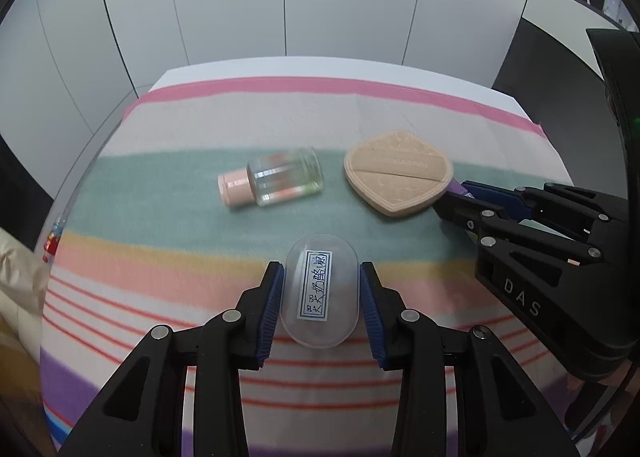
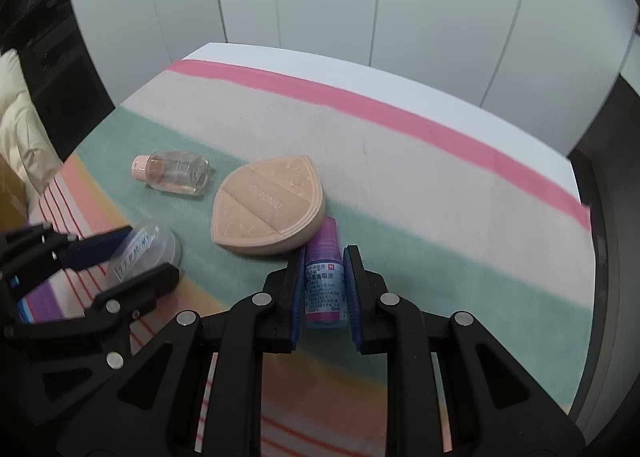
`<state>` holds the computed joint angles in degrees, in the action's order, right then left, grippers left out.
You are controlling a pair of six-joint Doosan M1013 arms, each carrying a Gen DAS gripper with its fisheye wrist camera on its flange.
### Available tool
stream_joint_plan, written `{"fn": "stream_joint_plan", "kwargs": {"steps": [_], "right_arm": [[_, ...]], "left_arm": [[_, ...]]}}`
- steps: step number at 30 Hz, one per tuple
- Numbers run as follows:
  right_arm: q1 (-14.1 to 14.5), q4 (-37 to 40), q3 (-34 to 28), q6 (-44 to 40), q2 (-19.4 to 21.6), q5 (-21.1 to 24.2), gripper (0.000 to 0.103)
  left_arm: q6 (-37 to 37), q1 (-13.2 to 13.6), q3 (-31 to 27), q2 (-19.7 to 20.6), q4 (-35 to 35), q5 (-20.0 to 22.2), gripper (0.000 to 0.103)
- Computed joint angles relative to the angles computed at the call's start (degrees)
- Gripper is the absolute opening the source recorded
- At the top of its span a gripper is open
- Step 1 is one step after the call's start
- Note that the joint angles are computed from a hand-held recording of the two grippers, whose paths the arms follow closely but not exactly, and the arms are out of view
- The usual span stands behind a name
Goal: Organize objects
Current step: 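Grasp the clear labelled case with the left tool while the right tool grasps the purple spray bottle, then carry the case with the left tool and spray bottle with the right tool over the box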
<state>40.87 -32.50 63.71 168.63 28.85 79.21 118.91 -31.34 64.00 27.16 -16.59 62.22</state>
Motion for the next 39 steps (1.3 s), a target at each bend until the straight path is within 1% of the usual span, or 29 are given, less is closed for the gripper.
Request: {"fn": "stream_joint_plan", "kwargs": {"steps": [3, 4, 6, 8, 13, 17, 20, 22, 26, 29, 33, 39], "right_arm": [[0.43, 1.23, 0.46, 2.60, -0.62, -0.11, 0.020], [0.70, 1.23, 0.66, 3.38, -0.86, 0.06, 0.020], [1.33, 1.33, 0.52, 4.07, -1.18, 1.01, 0.020], [1.91, 1.23, -0.04, 4.20, -1.33, 2.09, 0.020], [3.47, 0.55, -1.52, 5.55, -2.05, 5.42, 0.020], [4.52, 1.34, -2.54, 8.37, -3.07, 7.66, 0.020], [5.57, 1.34, -4.56, 8.77, -3.44, 10.29, 0.020], [6.61, 1.10, -5.94, 9.04, -3.83, 11.98, 0.020], [8.52, 0.26, -9.92, 8.61, -3.12, 15.42, 0.020], [10.31, -0.29, -13.21, 8.42, -2.30, 17.84, 0.020], [12.38, -0.96, -16.85, 8.13, -1.22, 19.95, 0.020], [15.01, -2.27, -22.12, 6.40, 0.91, 23.37, 0.020]], "left_arm": [[-1.20, 0.09, 0.47, -0.57, 0.30, 0.62, 0.038], [-1.63, 0.02, 0.96, -1.05, 0.85, -0.10, 0.038], [-1.10, 0.03, 1.62, -1.80, 0.61, -0.94, 0.038], [-1.67, -0.04, 1.53, -2.29, 1.15, -0.68, 0.038], [-3.67, 0.12, -0.37, -3.03, 1.22, 1.79, 0.038], [-3.31, 0.39, -2.47, -3.92, 0.69, 3.82, 0.038], [-3.09, 0.78, -4.06, -4.78, -0.12, 6.14, 0.038], [-2.28, 0.96, -4.50, -5.72, -0.67, 6.88, 0.038], [-1.84, 1.78, -4.96, -7.50, -2.81, 9.18, 0.038], [-1.82, 2.46, -4.10, -9.19, -3.88, 9.70, 0.038], [-2.23, 3.61, -2.74, -11.48, -5.47, 11.12, 0.038], [-0.65, 5.48, -0.23, -14.63, -8.27, 12.57, 0.038]]}}
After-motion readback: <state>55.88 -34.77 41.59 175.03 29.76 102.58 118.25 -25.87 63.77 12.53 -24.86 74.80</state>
